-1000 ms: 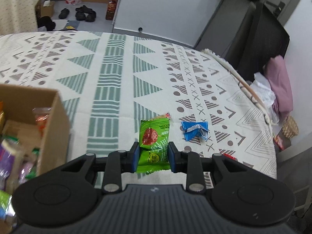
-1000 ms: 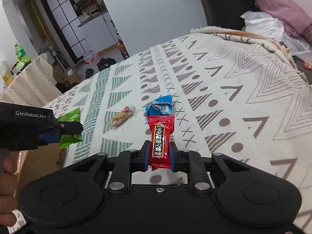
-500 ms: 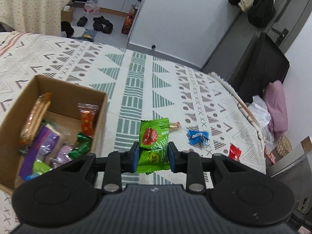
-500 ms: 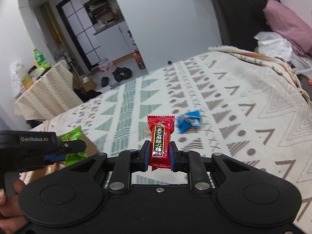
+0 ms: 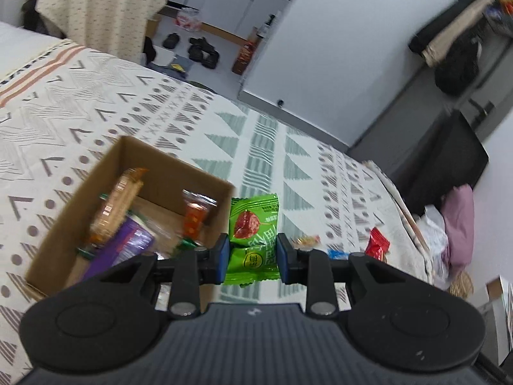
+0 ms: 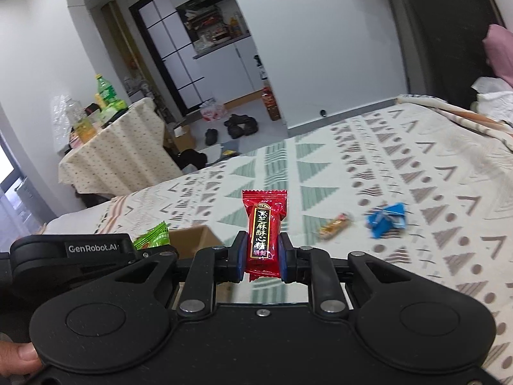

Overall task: Organize snacks
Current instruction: 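Lift the green pack and red candy bar and carry both over the box, then open both tools to drop the snacks into the box and withdraw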

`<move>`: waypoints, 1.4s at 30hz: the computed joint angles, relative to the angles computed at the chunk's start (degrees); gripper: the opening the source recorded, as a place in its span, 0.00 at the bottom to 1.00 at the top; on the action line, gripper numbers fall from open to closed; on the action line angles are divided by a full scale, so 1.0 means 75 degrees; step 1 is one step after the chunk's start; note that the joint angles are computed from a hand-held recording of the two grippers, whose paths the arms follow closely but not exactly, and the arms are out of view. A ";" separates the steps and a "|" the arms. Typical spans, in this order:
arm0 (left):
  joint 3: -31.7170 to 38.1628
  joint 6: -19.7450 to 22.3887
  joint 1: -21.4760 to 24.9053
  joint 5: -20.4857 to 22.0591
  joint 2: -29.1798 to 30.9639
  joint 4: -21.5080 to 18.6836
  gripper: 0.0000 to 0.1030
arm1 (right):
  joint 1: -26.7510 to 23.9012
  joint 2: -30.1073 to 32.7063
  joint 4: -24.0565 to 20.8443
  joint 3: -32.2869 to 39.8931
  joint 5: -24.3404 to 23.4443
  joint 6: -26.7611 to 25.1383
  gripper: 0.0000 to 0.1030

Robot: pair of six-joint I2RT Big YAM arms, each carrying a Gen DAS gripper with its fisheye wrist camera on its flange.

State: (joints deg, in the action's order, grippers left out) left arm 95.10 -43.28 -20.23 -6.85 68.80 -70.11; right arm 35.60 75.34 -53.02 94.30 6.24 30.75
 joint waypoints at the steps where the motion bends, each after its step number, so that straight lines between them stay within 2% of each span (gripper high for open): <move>1: -0.0031 0.0005 0.0124 0.0057 -0.0038 0.0004 0.28 | 0.0062 0.0103 -0.0011 0.0118 0.0009 -0.0019 0.19; 7: -0.0289 -0.0248 0.0778 0.0432 -0.0223 0.0085 0.28 | 0.0420 0.0565 0.0055 0.0556 0.0051 -0.0061 0.19; 14: -0.0465 -0.0233 0.1372 0.0832 -0.0254 0.0227 0.28 | 0.0763 0.1158 0.0087 0.1146 0.0040 -0.0043 0.19; 17: -0.0692 -0.0608 0.1645 0.1035 -0.0322 0.0392 0.29 | 0.0845 0.1404 0.0062 0.1354 0.0018 -0.0088 0.19; 18: -0.0756 -0.0703 0.1726 0.1107 -0.0345 0.0460 0.32 | 0.0864 0.1482 0.0046 0.1416 -0.0011 -0.0094 0.19; 22: -0.0734 -0.0792 0.1893 0.0990 -0.0304 0.0412 0.38 | 0.0931 0.1742 -0.0039 0.1620 -0.0096 -0.0154 0.19; 27: -0.0738 -0.0877 0.2001 0.1015 -0.0231 0.0287 0.41 | 0.0963 0.1999 -0.0135 0.1826 -0.0210 -0.0177 0.19; 30: -0.0687 -0.0912 0.2037 0.0945 -0.0159 0.0118 0.50 | 0.0975 0.2129 -0.0142 0.1938 -0.0342 -0.0197 0.20; 33: -0.0678 -0.0898 0.2043 0.0884 -0.0140 0.0065 0.59 | 0.0979 0.2325 -0.0260 0.2159 -0.0622 -0.0274 0.26; 34: -0.0673 -0.0901 0.2038 0.0852 -0.0135 0.0039 0.60 | 0.0981 0.2361 -0.0317 0.2193 -0.0635 -0.0301 0.30; 39: -0.0578 -0.0892 0.1973 0.0694 -0.0049 -0.0148 0.77 | 0.0889 0.2186 -0.0471 0.1949 -0.0558 -0.0098 0.33; 42: -0.0524 -0.0820 0.1886 0.0688 0.0026 -0.0215 0.81 | 0.0800 0.1942 -0.0543 0.1671 -0.0415 -0.0005 0.37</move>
